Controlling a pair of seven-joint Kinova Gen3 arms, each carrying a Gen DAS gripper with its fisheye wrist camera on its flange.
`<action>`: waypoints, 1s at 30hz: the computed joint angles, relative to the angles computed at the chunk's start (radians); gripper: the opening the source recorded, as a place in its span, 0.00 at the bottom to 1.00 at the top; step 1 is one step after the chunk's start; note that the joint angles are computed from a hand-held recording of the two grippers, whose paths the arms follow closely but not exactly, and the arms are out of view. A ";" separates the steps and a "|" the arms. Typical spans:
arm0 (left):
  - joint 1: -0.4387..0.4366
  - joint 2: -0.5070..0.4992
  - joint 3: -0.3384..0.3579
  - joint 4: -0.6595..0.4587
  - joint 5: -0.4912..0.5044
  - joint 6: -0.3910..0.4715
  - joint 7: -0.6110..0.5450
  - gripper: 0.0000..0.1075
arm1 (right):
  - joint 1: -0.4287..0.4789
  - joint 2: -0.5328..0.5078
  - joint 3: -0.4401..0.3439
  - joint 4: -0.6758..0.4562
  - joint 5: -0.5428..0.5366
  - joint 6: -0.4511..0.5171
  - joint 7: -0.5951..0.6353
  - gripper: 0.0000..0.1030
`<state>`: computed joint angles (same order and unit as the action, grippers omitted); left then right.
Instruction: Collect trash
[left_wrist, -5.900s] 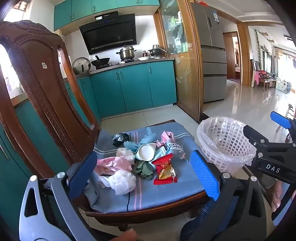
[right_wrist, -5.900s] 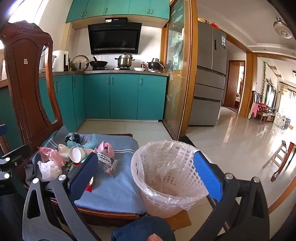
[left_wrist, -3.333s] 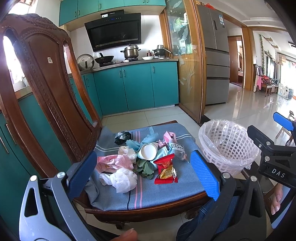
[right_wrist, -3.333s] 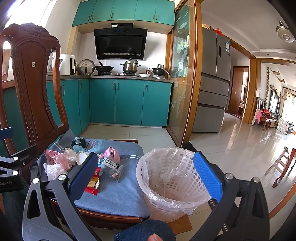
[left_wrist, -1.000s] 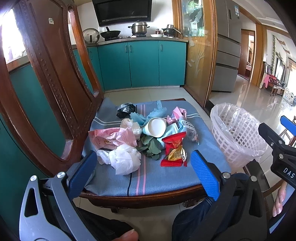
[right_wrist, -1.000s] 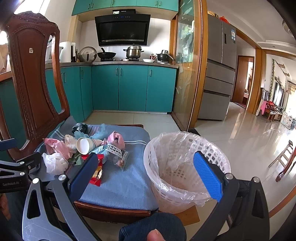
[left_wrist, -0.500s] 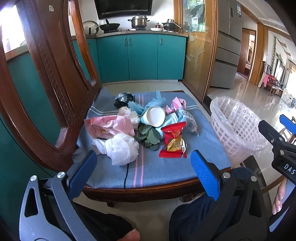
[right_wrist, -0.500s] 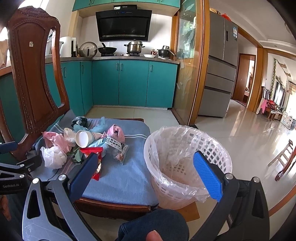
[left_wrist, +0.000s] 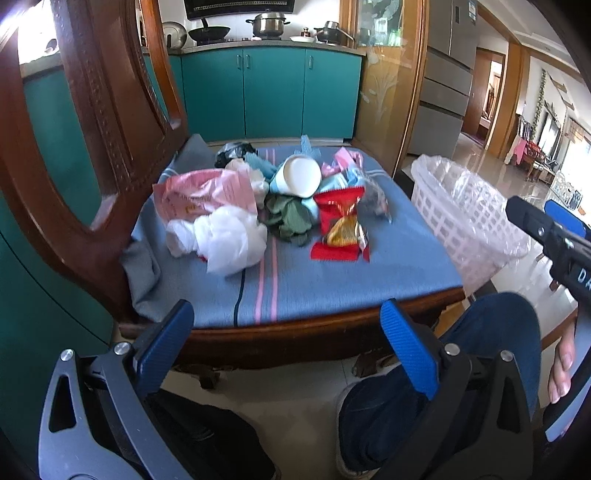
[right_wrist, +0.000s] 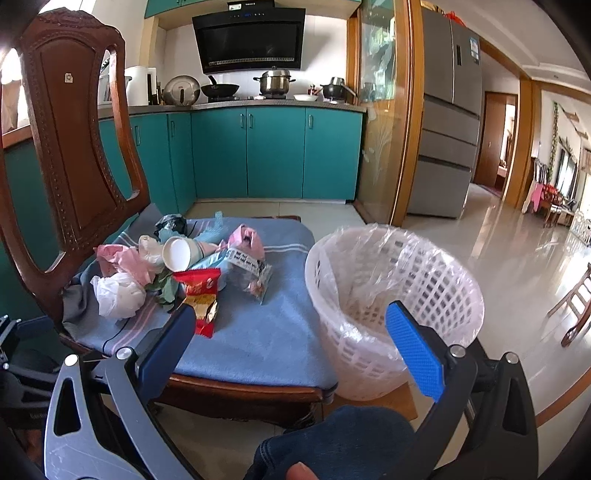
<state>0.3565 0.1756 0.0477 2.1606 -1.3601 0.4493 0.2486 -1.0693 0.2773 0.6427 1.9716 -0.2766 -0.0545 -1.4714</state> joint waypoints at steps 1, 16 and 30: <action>0.002 -0.002 -0.002 0.008 -0.012 0.000 0.014 0.94 | 0.006 -0.004 -0.009 0.001 0.001 0.006 0.000 0.97; -0.027 -0.072 0.061 0.049 -0.111 0.093 0.052 0.94 | 0.024 -0.051 -0.032 -0.047 -0.125 0.057 0.157 0.97; -0.450 0.004 0.295 -0.261 0.127 0.037 -0.511 0.66 | 0.561 0.201 -0.568 -0.552 0.039 0.526 0.233 0.83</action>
<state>-0.0938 0.1800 0.3428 1.8995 -1.2326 0.4865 -0.2629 -0.5081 0.4779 0.0750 1.4199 -0.2376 0.4716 -1.2388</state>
